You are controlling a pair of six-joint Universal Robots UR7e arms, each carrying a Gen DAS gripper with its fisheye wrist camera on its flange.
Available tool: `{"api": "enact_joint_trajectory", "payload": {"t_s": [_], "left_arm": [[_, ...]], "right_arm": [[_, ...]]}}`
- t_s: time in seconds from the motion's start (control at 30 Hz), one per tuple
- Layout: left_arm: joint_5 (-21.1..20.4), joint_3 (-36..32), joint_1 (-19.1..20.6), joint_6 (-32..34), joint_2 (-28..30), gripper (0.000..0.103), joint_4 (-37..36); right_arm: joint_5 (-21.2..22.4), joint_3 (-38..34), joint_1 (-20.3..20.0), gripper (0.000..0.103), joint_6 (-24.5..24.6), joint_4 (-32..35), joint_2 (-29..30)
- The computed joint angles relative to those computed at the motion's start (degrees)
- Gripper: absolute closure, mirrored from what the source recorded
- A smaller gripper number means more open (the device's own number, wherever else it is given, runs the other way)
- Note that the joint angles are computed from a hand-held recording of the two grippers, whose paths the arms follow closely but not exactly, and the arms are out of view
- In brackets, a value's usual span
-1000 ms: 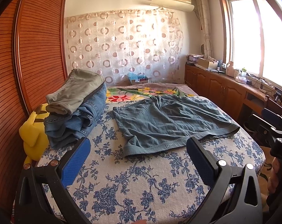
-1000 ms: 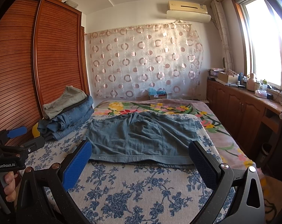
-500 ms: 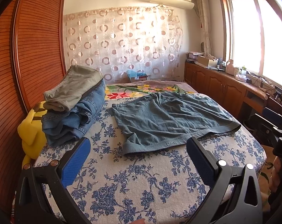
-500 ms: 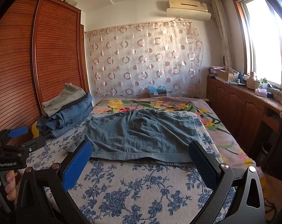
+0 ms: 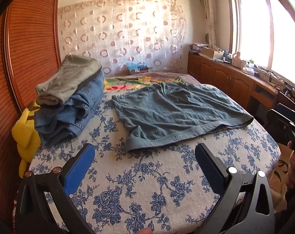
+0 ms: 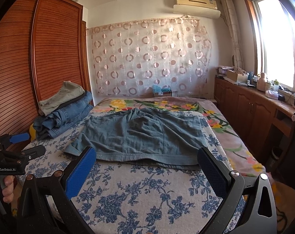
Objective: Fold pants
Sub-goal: 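Move both grippers down to the hem of the blue denim shorts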
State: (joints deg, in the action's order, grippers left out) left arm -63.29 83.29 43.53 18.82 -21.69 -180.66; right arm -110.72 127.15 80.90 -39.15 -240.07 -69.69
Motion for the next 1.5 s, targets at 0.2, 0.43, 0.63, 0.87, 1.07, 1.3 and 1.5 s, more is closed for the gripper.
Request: {"api": "enact_joint_trajectory", "payload": {"t_s": [0.2, 0.43, 0.63, 0.87, 1.07, 1.3, 1.5], "left_arm": [[0.27, -1.18, 0.78, 0.89, 0.76, 0.0, 1.64], [-0.22, -2.84, 1.77, 1.16, 1.51, 0.0, 4.76], [-2.11, -4.39, 2.86, 1.47, 1.98, 0.0, 7.56], [-2.11, -9.02, 4.2, 3.79, 3.94, 0.007, 12.8], [-1.47, -13.0, 5.08, 4.32, 5.7, 0.018, 16.5], [0.66, -17.44, 5.56, 4.77, 7.92, 0.029, 20.93], [1.68, -20.92, 5.74, 5.53, 9.73, 0.039, 23.71]], "right_arm": [[-0.56, 0.32, -0.55, 0.0, 0.89, 2.68, -1.32], [-1.6, 0.63, -0.67, 0.005, 1.05, 5.26, -2.83], [-2.99, 1.28, -0.88, 0.028, 0.63, 6.88, -4.34], [-4.66, 2.17, -1.09, 0.035, 0.24, 12.05, -7.15], [-6.31, 3.02, -0.63, 0.036, 0.84, 13.54, -8.93], [-7.93, 3.54, 0.25, 0.036, 0.74, 13.66, -9.79], [-8.64, 3.57, 0.03, 0.036, 1.22, 14.68, -10.31]]}}
